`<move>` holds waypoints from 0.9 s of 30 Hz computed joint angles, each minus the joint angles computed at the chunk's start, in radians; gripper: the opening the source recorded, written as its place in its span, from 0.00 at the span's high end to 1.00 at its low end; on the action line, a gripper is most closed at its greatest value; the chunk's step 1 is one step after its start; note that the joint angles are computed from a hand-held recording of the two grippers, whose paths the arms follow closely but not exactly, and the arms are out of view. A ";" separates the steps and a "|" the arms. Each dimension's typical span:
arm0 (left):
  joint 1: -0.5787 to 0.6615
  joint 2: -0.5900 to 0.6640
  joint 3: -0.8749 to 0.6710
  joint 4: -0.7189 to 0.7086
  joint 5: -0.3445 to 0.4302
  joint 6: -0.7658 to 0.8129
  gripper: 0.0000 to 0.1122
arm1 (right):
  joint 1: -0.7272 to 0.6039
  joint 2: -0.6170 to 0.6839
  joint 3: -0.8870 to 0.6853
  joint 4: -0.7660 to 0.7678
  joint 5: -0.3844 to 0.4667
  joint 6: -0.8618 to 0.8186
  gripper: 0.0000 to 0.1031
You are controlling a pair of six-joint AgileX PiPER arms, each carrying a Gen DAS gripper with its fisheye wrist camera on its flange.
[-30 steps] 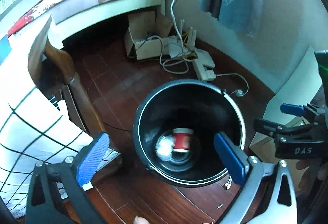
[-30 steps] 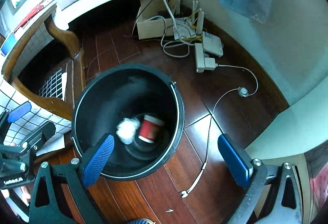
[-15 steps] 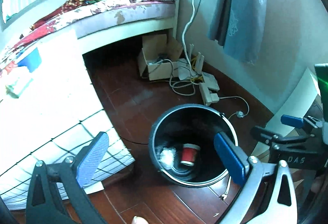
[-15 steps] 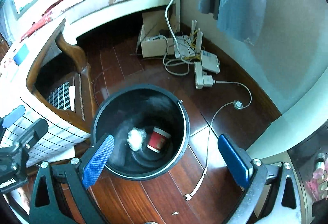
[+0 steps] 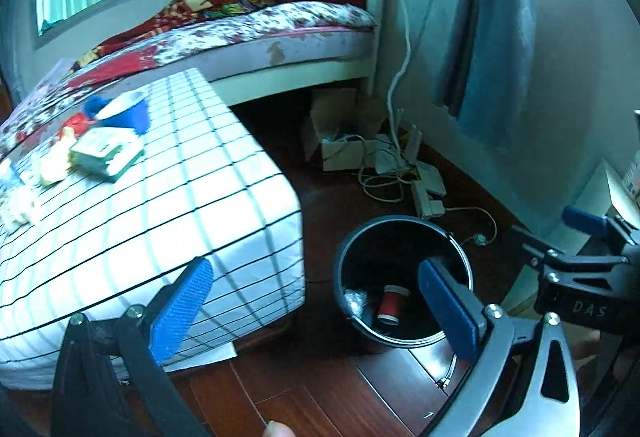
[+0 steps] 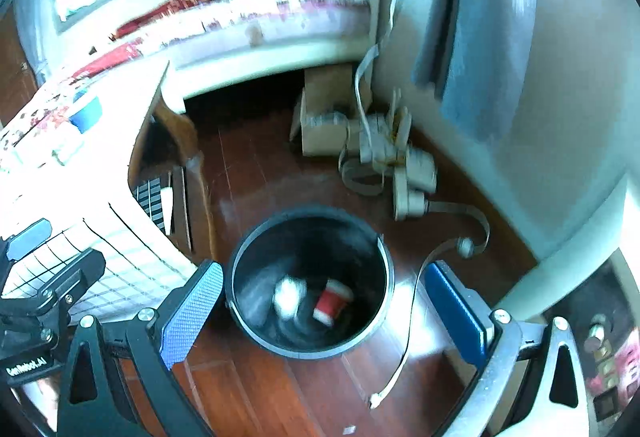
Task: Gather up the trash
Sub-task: 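Move both tools back from the bin to the table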
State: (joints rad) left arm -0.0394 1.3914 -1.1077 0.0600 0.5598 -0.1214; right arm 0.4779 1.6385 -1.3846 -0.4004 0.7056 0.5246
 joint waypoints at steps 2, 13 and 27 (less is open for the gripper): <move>0.018 -0.027 0.020 0.004 -0.003 -0.004 0.09 | 0.039 -0.012 0.005 -0.052 0.003 0.031 0.01; 0.215 -0.158 0.105 -0.112 -0.003 0.146 0.09 | 0.171 0.027 -0.106 0.022 0.109 -0.016 0.01; 0.747 -0.098 0.079 -0.508 0.020 0.645 0.20 | 0.334 0.331 -0.571 0.156 0.192 -0.182 0.14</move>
